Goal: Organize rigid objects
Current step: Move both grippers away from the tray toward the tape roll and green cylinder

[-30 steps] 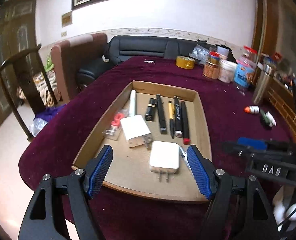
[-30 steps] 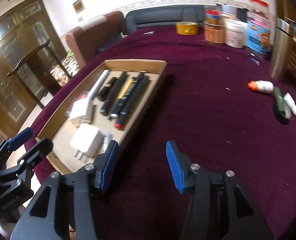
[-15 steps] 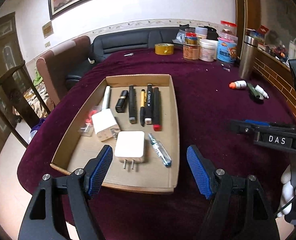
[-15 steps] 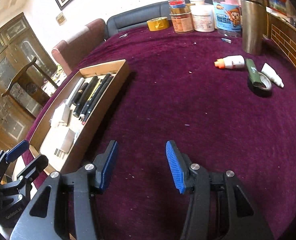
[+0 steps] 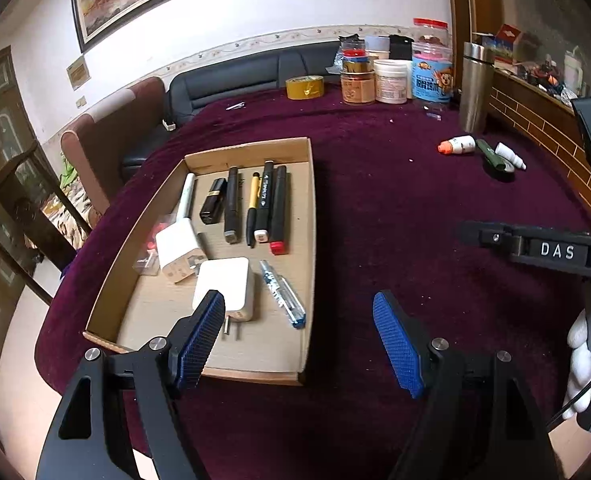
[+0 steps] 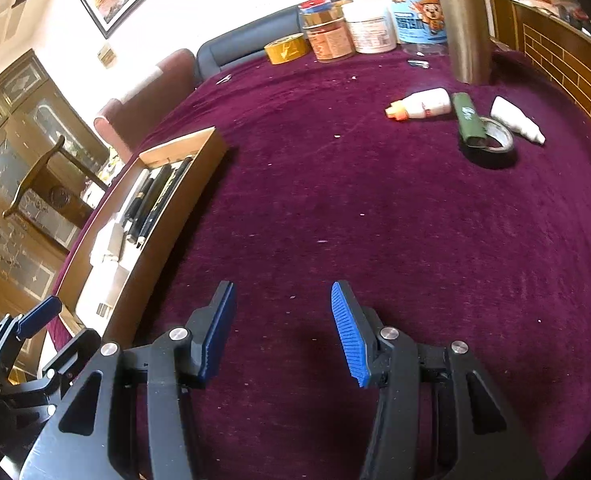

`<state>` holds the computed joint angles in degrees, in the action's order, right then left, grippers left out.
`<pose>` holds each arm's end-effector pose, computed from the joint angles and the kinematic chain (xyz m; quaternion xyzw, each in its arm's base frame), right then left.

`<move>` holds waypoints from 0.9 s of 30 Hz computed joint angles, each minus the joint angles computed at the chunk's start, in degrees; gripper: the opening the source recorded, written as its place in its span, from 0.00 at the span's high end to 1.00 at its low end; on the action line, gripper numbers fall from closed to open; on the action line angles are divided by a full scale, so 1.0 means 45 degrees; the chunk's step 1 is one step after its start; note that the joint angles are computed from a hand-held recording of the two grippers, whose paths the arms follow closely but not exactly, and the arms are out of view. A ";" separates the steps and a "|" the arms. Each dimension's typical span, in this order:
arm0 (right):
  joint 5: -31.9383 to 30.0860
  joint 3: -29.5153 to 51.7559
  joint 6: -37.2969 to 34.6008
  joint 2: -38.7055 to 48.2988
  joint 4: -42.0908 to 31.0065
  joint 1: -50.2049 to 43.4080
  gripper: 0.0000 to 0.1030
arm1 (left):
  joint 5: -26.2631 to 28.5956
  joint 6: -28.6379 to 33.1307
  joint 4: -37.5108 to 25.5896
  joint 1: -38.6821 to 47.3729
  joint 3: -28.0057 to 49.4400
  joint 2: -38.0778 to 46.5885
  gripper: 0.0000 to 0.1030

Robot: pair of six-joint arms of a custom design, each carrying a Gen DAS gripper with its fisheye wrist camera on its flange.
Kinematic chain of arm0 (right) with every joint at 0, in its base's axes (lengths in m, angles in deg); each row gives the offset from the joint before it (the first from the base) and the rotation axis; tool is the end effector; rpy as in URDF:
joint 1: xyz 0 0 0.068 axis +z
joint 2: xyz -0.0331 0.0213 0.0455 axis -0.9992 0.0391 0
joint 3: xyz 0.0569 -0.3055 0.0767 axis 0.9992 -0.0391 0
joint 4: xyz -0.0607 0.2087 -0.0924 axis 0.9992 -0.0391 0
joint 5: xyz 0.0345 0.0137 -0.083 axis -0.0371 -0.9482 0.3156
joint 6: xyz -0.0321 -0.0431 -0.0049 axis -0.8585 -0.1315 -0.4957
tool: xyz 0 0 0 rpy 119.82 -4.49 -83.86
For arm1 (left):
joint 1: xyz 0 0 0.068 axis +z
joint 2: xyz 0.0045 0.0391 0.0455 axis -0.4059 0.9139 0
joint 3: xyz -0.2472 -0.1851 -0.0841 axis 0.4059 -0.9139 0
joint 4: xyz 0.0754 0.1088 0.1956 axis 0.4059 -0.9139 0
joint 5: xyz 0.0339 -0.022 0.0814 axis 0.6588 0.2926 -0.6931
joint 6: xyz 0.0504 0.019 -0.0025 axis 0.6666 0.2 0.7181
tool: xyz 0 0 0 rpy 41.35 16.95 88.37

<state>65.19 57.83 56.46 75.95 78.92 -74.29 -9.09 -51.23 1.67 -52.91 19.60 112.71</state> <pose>0.2556 0.0569 0.1933 0.2366 0.9004 0.1148 0.3465 0.2854 -0.1550 0.2223 0.2863 0.8790 -0.0344 0.3798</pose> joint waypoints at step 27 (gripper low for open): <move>-0.2620 -0.1452 -0.2013 -0.2211 -0.0451 -0.6374 0.53 | 0.0015 -0.0444 -0.2623 -0.2523 0.4698 0.3674 0.31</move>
<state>53.40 51.30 47.40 66.00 76.89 -102.97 -9.02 -53.22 -10.13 -64.26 40.74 129.24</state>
